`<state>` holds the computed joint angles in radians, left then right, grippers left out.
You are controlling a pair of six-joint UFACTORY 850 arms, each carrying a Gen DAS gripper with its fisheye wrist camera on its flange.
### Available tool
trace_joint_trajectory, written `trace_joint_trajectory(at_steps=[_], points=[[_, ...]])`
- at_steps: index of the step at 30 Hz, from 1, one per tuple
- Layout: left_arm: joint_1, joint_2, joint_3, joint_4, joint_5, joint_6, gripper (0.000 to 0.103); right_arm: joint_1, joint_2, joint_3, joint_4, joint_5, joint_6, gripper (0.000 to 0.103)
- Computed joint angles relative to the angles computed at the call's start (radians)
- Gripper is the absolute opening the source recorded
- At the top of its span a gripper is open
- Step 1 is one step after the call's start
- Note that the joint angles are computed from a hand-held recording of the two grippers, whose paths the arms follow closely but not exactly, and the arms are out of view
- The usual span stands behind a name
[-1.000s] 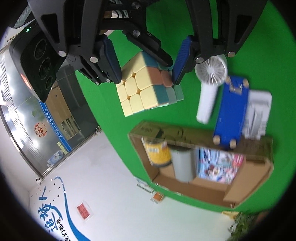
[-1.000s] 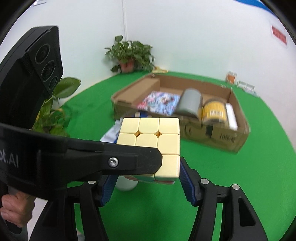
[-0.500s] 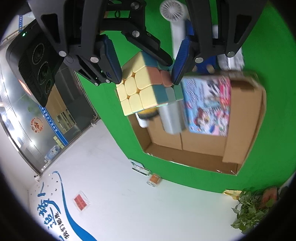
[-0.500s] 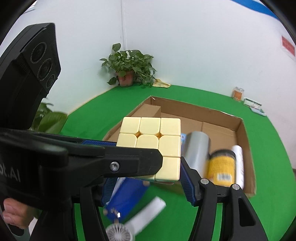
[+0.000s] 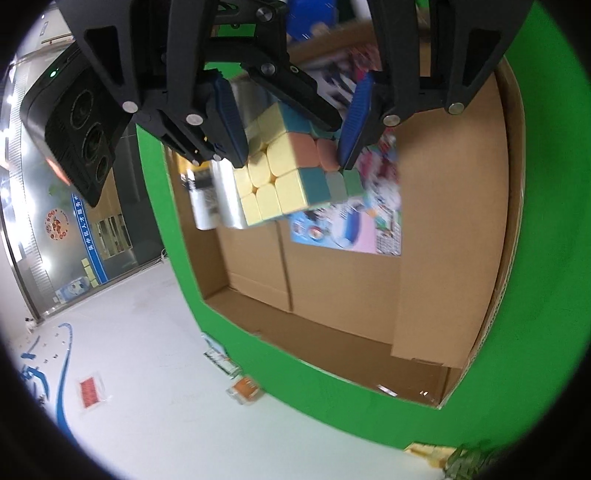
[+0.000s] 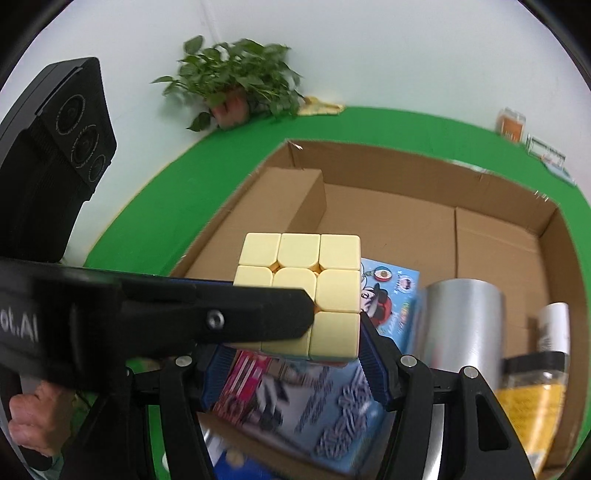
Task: Organize rigid objects
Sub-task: 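Carry the cube into the tray onto the game box and release, then move both grippers from the tray to the white handheld fan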
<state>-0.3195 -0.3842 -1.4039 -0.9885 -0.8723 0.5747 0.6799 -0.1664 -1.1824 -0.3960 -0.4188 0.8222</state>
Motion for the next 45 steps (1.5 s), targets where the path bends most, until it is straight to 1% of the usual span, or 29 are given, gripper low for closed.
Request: trace_joint_trajectory(at_steps=[4,5,7,8,9,12,13,15,16,17,19,20,23,24,25,26,27,28,29,30,32,33,34,35,37,39,41,43,45], points=[[0.012,-0.065,-0.046,0.028,-0.009,-0.026,0.046,-0.026,-0.072,-0.041,0.103,-0.011,-0.098,0.06],[0.018,-0.076,-0.05,0.013,-0.016,-0.015,0.046,-0.036,-0.086,-0.05,0.178,-0.008,-0.164,0.063],[0.028,-0.085,-0.048,-0.021,-0.023,0.019,0.046,-0.043,-0.089,-0.042,0.26,0.004,-0.231,0.069],[0.029,-0.083,-0.047,-0.024,-0.021,0.026,0.046,-0.048,-0.086,-0.039,0.312,0.013,-0.276,0.074],[0.03,-0.082,-0.047,-0.022,-0.012,0.028,0.046,-0.055,-0.072,-0.025,0.399,0.035,-0.354,0.076],[0.035,-0.082,-0.05,-0.029,-0.011,0.039,0.044,-0.059,-0.018,0.031,0.51,0.08,-0.44,0.076],[0.036,-0.083,-0.052,-0.028,-0.011,0.041,0.044,-0.056,-0.008,0.039,0.505,0.08,-0.438,0.075],[0.036,-0.075,-0.049,-0.026,0.003,0.046,0.044,-0.045,-0.004,0.037,0.412,0.065,-0.356,0.062],[0.037,-0.065,-0.041,-0.033,0.016,0.051,0.044,-0.041,-0.013,0.028,0.355,0.052,-0.304,0.051],[0.039,-0.059,-0.036,-0.04,0.024,0.055,0.044,-0.041,-0.026,0.016,0.34,0.041,-0.292,0.041],[0.046,-0.039,-0.017,-0.065,0.046,0.07,0.044,-0.052,-0.044,0.003,0.399,0.03,-0.342,0.03],[0.049,-0.025,-0.003,-0.075,0.062,0.081,0.044,-0.053,-0.05,-0.001,0.399,0.03,-0.34,0.031],[0.049,0.026,0.044,-0.072,0.137,0.097,0.044,-0.043,-0.061,-0.006,0.289,0.034,-0.256,0.031],[0.046,0.047,0.064,-0.07,0.172,0.109,0.044,-0.037,-0.056,-0.001,0.246,0.035,-0.214,0.031],[0.039,0.084,0.101,-0.072,0.232,0.127,0.044,-0.027,-0.046,0.008,0.16,0.036,-0.131,0.031],[0.035,0.101,0.118,-0.073,0.266,0.138,0.046,-0.014,-0.027,0.026,0.055,0.038,-0.029,0.033],[0.023,0.145,0.16,-0.076,0.34,0.16,0.048,-0.002,-0.008,0.04,-0.049,0.033,0.065,0.038],[0.013,0.177,0.188,-0.061,0.399,0.16,0.05,0.015,0.019,0.059,-0.154,0.024,0.166,0.06],[0.005,0.2,0.208,-0.042,0.444,0.151,0.058,0.034,0.058,0.088,-0.259,0.009,0.271,0.096],[-0.013,0.246,0.251,-0.01,0.53,0.129,0.069,0.052,0.094,0.119,-0.36,-0.007,0.375,0.102],[-0.045,0.324,0.327,0.06,0.676,0.067,0.081,0.101,0.177,0.192,-0.558,-0.055,0.584,0.103],[-0.064,0.37,0.373,0.094,0.74,0.03,0.081,0.12,0.201,0.222,-0.609,-0.07,0.647,0.103],[-0.074,0.401,0.402,0.11,0.763,0.011,0.081,0.142,0.233,0.257,-0.619,-0.089,0.674,0.103],[-0.086,0.433,0.431,0.163,0.77,-0.051,0.081,0.163,0.266,0.294,-0.612,-0.1,0.692,0.103],[-0.108,0.488,0.483,0.341,0.735,-0.259,0.082,0.202,0.325,0.36,-0.556,-0.11,0.688,0.103],[-0.136,0.529,0.523,0.496,0.7,-0.423,0.082,0.261,0.387,0.426,-0.537,-0.13,0.739,0.103],[-0.164,0.571,0.566,0.634,0.693,-0.581,0.082,0.332,0.419,0.471,-0.522,-0.144,0.76,0.103],[-0.184,0.617,0.616,0.666,0.682,-0.639,0.082,0.41,0.408,0.49,-0.534,-0.189,0.796,0.103],[-0.203,0.659,0.661,0.636,0.67,-0.645,0.082,0.448,0.39,0.503,-0.53,-0.19,0.826,0.103]])
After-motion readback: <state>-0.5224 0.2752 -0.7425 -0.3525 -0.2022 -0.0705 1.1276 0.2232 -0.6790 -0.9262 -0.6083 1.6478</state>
